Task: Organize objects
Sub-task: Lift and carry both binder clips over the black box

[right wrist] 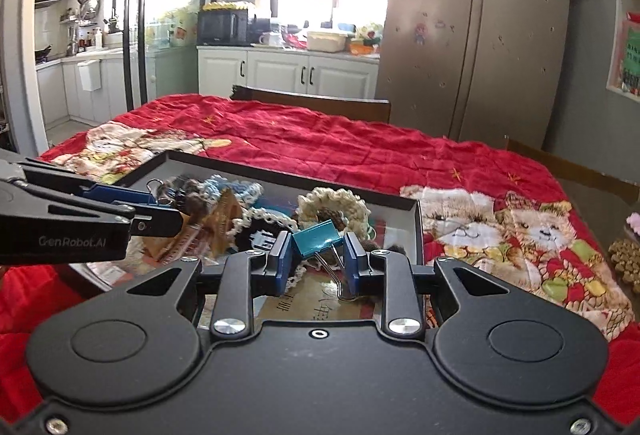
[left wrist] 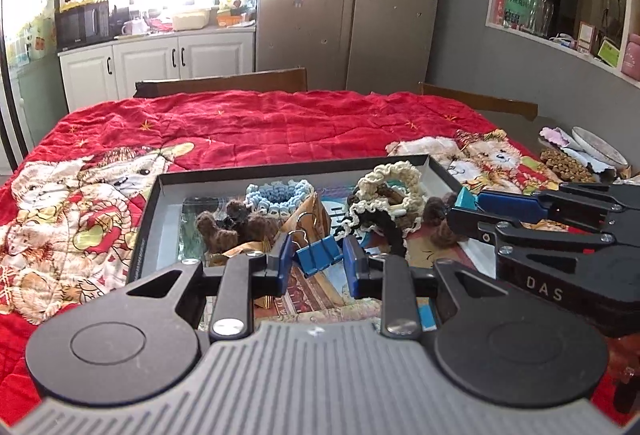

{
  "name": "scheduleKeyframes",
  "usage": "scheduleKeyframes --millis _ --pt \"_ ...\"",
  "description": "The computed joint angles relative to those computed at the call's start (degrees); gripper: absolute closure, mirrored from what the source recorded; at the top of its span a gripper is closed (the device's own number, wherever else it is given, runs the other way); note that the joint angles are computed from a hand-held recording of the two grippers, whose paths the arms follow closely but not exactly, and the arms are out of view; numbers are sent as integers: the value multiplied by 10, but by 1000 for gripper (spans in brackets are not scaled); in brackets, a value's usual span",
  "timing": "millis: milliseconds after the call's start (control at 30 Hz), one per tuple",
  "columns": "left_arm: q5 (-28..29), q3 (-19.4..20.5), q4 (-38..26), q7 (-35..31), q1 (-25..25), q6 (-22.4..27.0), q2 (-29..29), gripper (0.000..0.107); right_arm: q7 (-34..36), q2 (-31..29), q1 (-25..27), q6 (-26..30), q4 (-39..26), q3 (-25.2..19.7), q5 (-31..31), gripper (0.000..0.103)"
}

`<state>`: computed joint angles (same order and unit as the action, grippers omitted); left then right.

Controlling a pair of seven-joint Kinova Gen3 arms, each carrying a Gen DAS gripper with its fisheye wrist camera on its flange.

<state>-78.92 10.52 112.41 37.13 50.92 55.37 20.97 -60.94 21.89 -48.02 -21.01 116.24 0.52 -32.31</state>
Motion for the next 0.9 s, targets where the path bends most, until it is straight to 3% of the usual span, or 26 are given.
scheduleKeyframes --millis 333,900 --pt "8 -15 -7 -10 -19 -44 21 77 -15 29 -4 30 -28 20 0 77" --pt "22 -38 -11 -35 -28 -91 34 77 -90 59 -19 86 -61 62 55 77"
